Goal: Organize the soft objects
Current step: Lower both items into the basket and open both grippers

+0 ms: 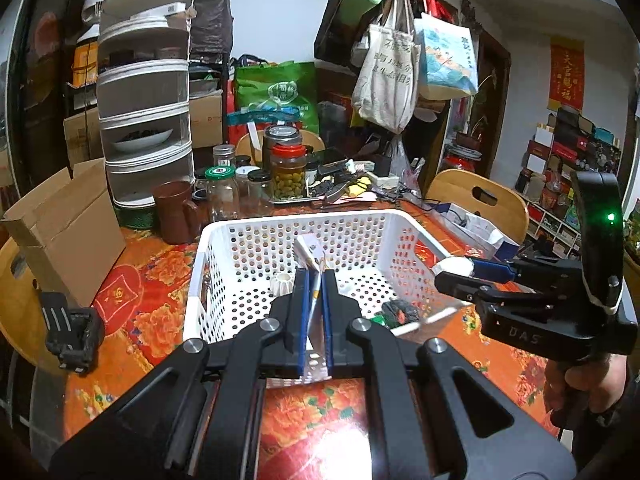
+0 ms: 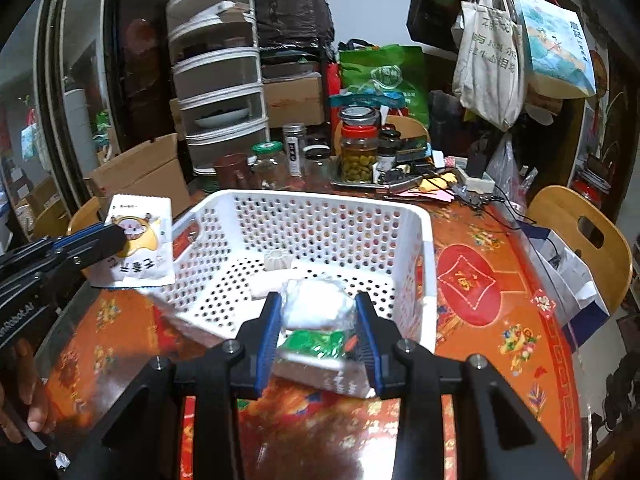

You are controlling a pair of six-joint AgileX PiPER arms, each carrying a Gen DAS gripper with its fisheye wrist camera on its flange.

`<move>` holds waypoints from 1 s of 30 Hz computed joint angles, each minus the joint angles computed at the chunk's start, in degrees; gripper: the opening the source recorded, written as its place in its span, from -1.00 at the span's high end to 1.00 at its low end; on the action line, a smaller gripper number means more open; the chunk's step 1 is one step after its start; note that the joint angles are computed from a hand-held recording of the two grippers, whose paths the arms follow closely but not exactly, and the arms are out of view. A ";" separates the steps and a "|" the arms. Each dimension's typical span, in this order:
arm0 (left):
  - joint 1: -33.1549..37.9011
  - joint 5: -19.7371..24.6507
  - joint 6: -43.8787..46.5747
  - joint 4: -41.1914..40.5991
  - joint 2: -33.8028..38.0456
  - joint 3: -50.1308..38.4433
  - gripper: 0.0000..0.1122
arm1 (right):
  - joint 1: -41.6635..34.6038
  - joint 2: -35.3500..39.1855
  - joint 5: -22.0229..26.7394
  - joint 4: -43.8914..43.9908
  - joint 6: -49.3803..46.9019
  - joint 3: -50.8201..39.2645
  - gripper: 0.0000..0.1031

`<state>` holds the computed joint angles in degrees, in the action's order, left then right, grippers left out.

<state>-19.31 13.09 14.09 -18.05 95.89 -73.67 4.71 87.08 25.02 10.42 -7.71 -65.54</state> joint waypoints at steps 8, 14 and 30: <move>0.69 10.46 -9.14 9.27 13.37 -18.14 0.90 | -1.41 9.32 4.38 -2.50 2.17 -10.32 0.30; 0.94 23.50 -13.63 12.61 26.71 -37.70 0.90 | -1.57 18.20 10.89 -6.25 5.94 -21.22 0.30; 1.86 41.26 -17.13 12.90 45.19 -64.19 0.89 | -1.31 30.64 22.11 -2.91 3.32 -35.27 0.28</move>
<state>-17.45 54.35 -3.04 -5.15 141.08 -137.86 3.40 117.72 47.13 7.51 -4.39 -100.81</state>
